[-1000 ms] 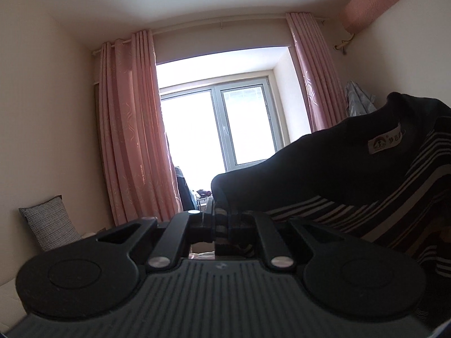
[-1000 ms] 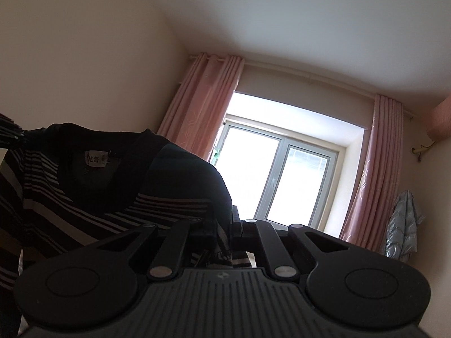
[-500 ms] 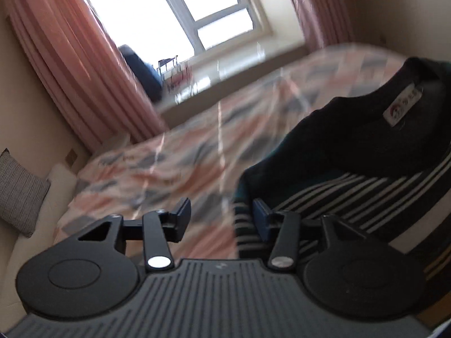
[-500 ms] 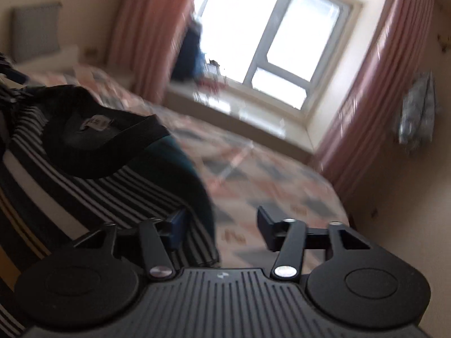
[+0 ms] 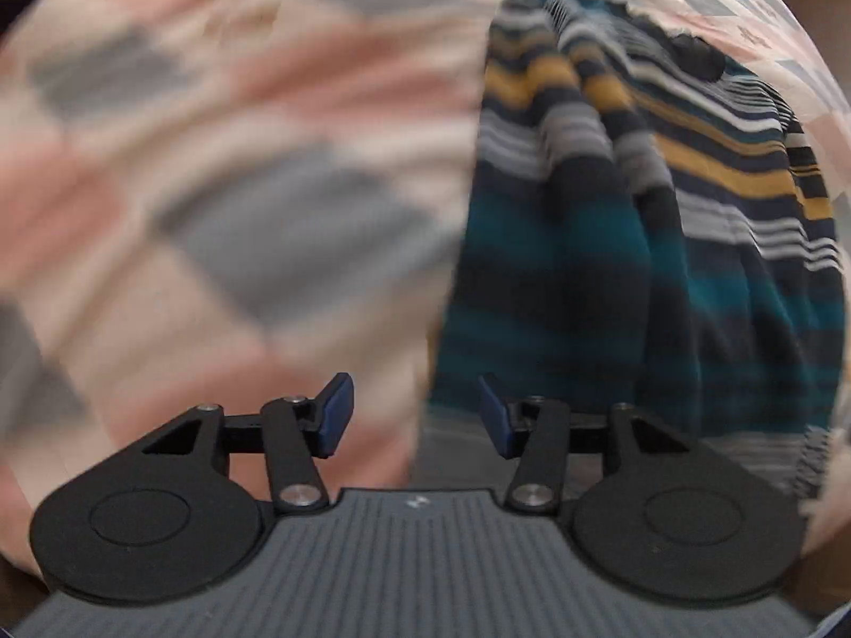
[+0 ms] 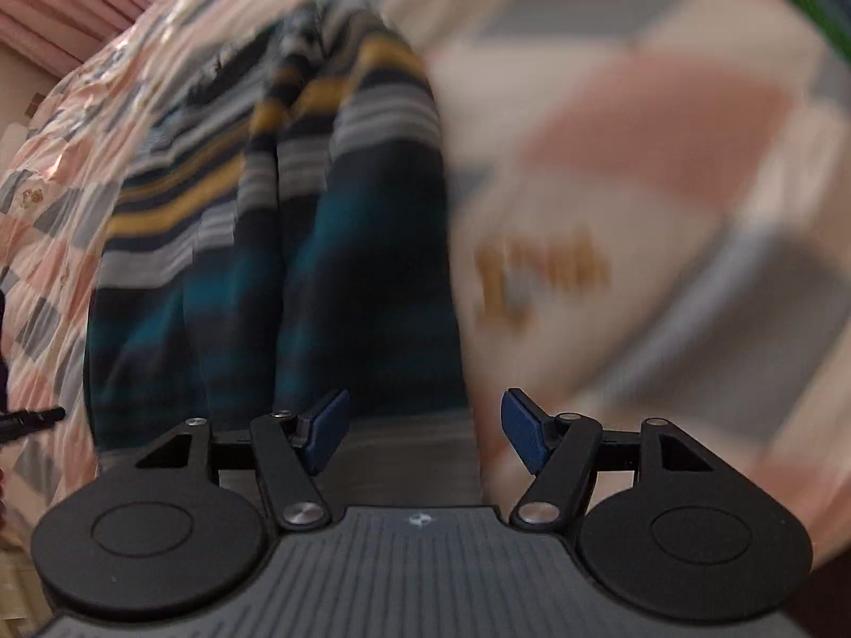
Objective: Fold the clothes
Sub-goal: 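Lay the sweater flat on the duvet, hem held by both grippers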
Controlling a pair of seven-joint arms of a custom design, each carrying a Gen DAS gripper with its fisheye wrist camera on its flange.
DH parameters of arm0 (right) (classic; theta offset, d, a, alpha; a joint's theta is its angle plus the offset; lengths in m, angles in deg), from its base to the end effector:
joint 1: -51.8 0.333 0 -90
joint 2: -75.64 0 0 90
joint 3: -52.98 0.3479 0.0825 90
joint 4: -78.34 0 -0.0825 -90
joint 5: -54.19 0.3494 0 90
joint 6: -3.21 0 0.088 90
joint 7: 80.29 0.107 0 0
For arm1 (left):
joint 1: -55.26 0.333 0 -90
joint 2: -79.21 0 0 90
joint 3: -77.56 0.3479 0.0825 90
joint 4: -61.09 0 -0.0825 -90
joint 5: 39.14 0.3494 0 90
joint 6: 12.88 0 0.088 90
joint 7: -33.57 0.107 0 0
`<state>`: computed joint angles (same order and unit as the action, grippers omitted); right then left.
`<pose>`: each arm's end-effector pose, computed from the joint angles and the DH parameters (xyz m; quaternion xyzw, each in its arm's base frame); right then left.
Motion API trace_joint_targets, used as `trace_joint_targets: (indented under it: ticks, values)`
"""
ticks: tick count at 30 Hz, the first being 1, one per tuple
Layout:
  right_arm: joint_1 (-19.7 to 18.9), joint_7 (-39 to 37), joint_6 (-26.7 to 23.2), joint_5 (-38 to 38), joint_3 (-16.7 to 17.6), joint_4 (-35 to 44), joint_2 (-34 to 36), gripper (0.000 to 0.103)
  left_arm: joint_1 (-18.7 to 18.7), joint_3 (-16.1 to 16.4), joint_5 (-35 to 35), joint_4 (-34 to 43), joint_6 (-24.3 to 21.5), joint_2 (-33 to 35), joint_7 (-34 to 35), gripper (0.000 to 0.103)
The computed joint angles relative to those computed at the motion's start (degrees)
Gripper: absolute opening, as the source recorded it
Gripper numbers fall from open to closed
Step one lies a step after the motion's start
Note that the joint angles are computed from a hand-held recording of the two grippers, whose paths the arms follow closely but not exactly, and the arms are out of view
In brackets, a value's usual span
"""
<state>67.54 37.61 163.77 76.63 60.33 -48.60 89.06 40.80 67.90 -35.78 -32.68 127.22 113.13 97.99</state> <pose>0.5271 0.2019 0.3640 -0.5246 0.8268 0.0468 0.1975 0.6457 -0.2660 0.3463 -0.7106 0.6941 -0.1138 0.0164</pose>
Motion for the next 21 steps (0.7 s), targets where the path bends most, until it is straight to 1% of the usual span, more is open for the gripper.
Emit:
trace_joint_targets:
  ticks: [1,3,5,7,10,11,12,13,14,15,16,17,18,19,21]
  values:
    - [-0.5,-1.1,0.0,2.9,1.5,-1.8,-1.2,0.066,-0.2,0.2,-0.4,-4.2,1.3,-2.2,-1.6,0.054]
    - [-1.1,-3.6,-0.2,8.1,3.2,-2.4,-1.0,0.066,-0.3,0.5,-1.8,-10.5,4.4,-4.9,-5.9,0.058]
    - [-1.3,-6.2,0.6,12.6,4.2,-2.8,-0.6,0.066,0.7,-0.3,-4.8,-14.2,7.5,-5.8,-9.0,0.059]
    - [-0.6,-6.7,1.2,13.8,3.9,-3.7,-1.0,0.066,0.2,0.0,-4.5,-15.7,8.8,-5.5,-10.8,0.061]
    - [0.1,-7.4,3.8,16.2,4.1,-4.7,-0.2,0.067,-0.2,-0.3,-4.4,-16.6,11.0,-4.0,-12.3,0.061]
    - [0.1,-7.8,4.7,17.2,4.5,-4.8,0.3,0.068,-0.9,0.2,-3.3,-16.3,11.0,-3.5,-12.7,0.061]
    - [0.4,-7.8,5.3,17.2,4.5,-4.7,1.0,0.067,-1.7,0.7,-1.8,-15.9,10.9,-3.2,-12.9,0.057]
    - [1.3,-6.3,5.4,15.4,3.7,-4.7,1.5,0.061,-2.1,0.8,-0.8,-15.5,10.9,-3.0,-12.7,0.05]
    - [2.4,-3.8,4.7,12.5,2.4,-4.4,1.8,0.047,-1.9,0.4,-0.5,-15.1,10.6,-2.9,-11.9,0.029]
    - [3.1,-1.7,3.4,9.8,1.4,-4.0,2.0,0.039,-1.8,0.2,-0.1,-14.4,9.5,-2.9,-11.1,0.016]
    - [3.5,-0.3,2.9,7.8,0.8,-4.0,1.8,0.034,-1.7,-0.1,0.3,-13.6,8.4,-2.9,-10.2,0.012]
    - [3.8,0.9,2.8,5.9,0.4,-4.2,1.3,0.034,-1.7,-0.2,0.8,-13.0,7.4,-2.9,-9.3,0.012]
    - [5.5,4.4,1.1,0.7,-1.7,-3.8,0.8,0.034,-1.9,-0.2,1.4,-12.5,6.5,-3.1,-8.5,0.012]
    - [7.7,8.8,-1.1,-6.6,-4.3,-3.1,0.3,0.036,-2.1,-0.1,1.9,-12.4,5.9,-3.3,-8.1,0.012]
    - [11.3,12.5,-5.6,-21.5,-7.1,-1.1,-0.9,0.037,-2.5,0.2,2.4,-13.0,6.0,-4.0,-8.5,0.012]
